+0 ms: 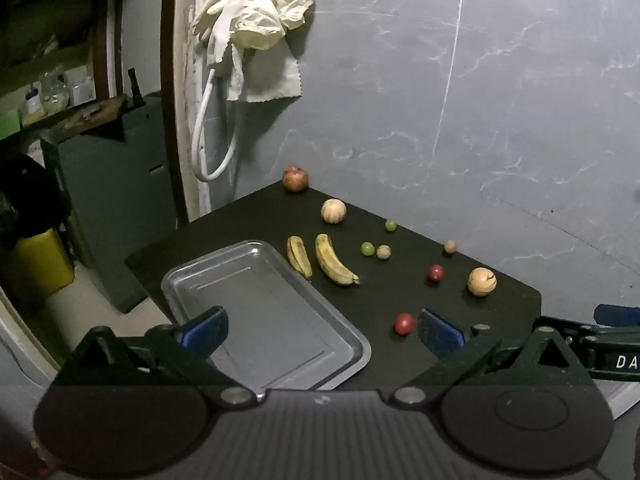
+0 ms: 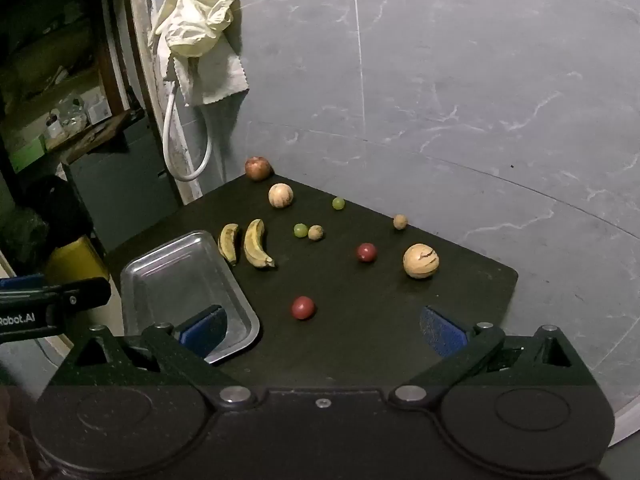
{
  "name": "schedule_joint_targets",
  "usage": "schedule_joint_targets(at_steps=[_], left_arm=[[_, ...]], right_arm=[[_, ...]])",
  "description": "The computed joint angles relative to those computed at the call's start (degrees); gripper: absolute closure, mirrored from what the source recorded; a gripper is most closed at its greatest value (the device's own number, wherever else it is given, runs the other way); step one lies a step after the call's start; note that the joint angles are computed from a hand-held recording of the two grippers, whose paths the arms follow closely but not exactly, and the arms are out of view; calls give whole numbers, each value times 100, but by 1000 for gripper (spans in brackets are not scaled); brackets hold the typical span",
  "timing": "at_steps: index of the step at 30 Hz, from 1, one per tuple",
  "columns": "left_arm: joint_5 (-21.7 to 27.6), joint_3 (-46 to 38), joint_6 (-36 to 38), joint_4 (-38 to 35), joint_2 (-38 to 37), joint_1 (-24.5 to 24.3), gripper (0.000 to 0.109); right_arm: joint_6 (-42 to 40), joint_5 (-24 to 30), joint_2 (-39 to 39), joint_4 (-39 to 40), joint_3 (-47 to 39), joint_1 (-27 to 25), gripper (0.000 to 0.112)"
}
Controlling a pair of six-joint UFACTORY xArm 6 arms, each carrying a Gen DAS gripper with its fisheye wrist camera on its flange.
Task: Organize fruits
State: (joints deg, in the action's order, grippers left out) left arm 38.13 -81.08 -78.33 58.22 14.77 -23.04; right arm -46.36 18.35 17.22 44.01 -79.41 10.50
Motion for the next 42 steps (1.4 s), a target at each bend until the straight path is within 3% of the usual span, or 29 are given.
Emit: schedule_joint_targets(at_steps=[3, 6, 9, 42], left_arm=[[282, -358, 85, -66, 259, -168, 6], [-520, 146, -288, -159, -73, 99, 6], [-592, 138, 123, -546, -93, 178, 6], [-628, 153, 62, -548, -14, 191, 6]], right_arm=[[46, 26, -19, 41, 24, -10, 10], [97, -14, -32, 9, 28, -3, 10], [218, -73, -66, -120, 68, 36, 10], [4, -242, -116, 54, 182, 108, 10]])
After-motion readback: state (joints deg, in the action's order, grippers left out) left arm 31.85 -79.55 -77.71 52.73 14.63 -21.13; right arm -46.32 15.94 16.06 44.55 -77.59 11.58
